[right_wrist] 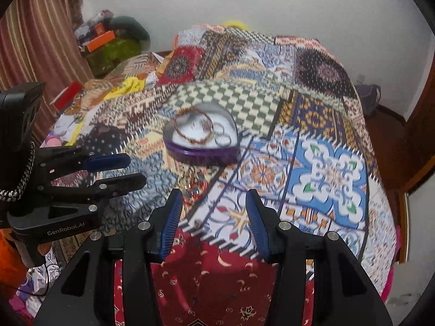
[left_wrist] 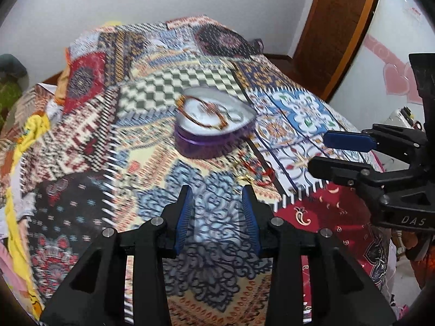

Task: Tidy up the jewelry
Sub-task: 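Withdraw both tools from the tin toward the jewelry on the bed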

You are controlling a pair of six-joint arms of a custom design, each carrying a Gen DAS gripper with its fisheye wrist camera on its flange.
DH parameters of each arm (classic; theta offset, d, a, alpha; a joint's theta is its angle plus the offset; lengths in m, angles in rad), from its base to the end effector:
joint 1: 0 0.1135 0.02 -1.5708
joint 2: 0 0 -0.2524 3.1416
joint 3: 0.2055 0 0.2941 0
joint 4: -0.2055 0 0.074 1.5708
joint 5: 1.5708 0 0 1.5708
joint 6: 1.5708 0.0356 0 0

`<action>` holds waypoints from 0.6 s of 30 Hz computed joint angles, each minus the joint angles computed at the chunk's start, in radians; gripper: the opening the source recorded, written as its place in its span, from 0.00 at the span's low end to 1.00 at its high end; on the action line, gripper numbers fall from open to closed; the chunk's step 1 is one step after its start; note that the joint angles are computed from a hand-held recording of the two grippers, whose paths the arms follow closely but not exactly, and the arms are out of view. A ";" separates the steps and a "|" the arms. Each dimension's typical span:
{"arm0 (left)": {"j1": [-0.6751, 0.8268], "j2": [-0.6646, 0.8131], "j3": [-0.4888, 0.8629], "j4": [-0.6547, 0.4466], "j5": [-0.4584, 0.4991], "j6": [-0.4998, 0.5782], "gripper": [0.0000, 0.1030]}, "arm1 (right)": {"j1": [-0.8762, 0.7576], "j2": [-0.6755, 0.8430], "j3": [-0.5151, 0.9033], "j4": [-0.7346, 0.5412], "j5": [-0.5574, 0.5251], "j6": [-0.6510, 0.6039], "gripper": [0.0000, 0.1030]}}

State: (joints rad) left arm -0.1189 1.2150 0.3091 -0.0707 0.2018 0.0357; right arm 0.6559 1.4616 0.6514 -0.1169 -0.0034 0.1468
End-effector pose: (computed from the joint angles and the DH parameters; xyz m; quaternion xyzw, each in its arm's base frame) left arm 0.2155 -0.0329 0.0703 0.1029 0.9462 -0.1083 0.2870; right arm 0.2379 0.1832 0.1095 -0.2394 0.9179 0.1251 0.2906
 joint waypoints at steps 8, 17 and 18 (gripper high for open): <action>-0.062 0.173 0.050 0.110 -0.005 -0.030 0.36 | -0.036 0.013 -0.034 0.012 -0.021 0.009 0.43; -0.069 0.270 0.097 0.158 0.015 -0.033 0.31 | -0.061 0.032 -0.035 0.027 -0.059 0.007 0.43; -0.067 0.274 0.098 0.164 0.013 -0.035 0.29 | -0.062 0.038 -0.032 0.028 -0.063 0.007 0.43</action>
State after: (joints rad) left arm -0.1863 1.4894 0.4070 0.0938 0.2145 0.0002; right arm 0.5943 1.4998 0.6197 -0.0886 -0.0663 0.1535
